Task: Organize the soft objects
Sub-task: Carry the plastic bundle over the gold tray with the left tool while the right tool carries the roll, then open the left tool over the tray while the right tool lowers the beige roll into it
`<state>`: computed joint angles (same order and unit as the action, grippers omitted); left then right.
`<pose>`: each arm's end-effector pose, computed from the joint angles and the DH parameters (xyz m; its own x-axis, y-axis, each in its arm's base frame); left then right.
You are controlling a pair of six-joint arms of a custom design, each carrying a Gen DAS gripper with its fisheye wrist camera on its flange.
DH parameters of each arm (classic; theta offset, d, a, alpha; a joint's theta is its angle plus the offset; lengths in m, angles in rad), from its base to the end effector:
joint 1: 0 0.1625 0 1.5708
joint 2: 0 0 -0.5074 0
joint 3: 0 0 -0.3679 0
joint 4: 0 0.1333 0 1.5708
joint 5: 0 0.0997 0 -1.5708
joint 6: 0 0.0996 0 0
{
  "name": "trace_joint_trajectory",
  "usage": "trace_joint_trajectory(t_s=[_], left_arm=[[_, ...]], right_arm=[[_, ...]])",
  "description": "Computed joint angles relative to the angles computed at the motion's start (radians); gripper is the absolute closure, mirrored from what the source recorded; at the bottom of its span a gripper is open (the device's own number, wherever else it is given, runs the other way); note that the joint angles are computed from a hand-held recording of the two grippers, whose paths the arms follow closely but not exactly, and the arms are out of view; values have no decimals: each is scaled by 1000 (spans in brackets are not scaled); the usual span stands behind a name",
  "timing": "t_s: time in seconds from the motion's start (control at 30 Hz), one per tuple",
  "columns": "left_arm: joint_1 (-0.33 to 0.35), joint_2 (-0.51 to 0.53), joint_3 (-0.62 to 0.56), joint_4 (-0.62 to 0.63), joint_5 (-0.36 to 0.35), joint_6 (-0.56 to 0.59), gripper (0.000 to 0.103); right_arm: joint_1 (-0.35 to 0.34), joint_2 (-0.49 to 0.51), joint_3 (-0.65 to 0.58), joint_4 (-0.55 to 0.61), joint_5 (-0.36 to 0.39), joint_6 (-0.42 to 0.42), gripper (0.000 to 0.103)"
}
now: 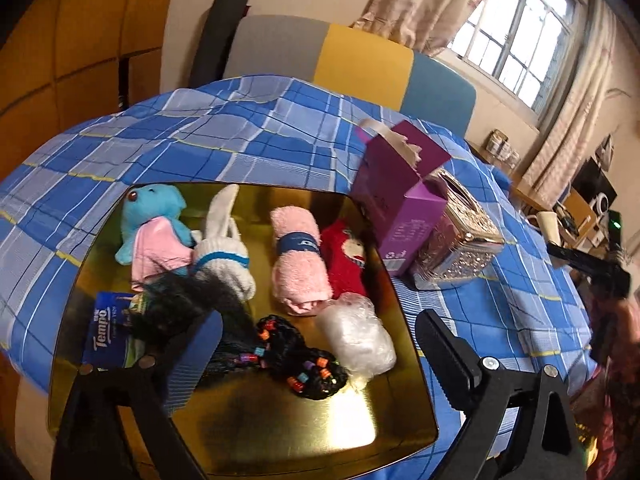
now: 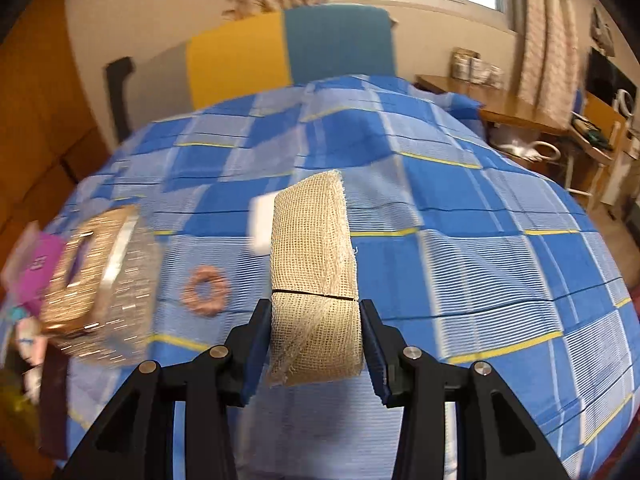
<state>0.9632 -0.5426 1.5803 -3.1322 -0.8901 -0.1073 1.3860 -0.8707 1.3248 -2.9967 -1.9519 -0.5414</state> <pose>-0.2653 -0.7248 0.0905 -0.8660 0.1081 -0.4883 0.4040 0.7267 -0.5556 -0.0506 -0.7943 0.4194 -0.7870 0.1193 0.6053 -0.3523 0.7185 -0.5997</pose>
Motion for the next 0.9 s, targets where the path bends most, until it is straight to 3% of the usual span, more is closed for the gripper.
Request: trace_joint_trajectory(t_s=[0.43,0.77,0.9], left_arm=[[19,-63,99,-151,56,0,3],[38,-116,211,-325,122,35,3],[53,-137,229,-368,145,27,3]], right_arm=[[124,-59,265,24,142,-81,60],[227,55,262,186,190,-80,60],[255,111,227,277,192,-119,60]])
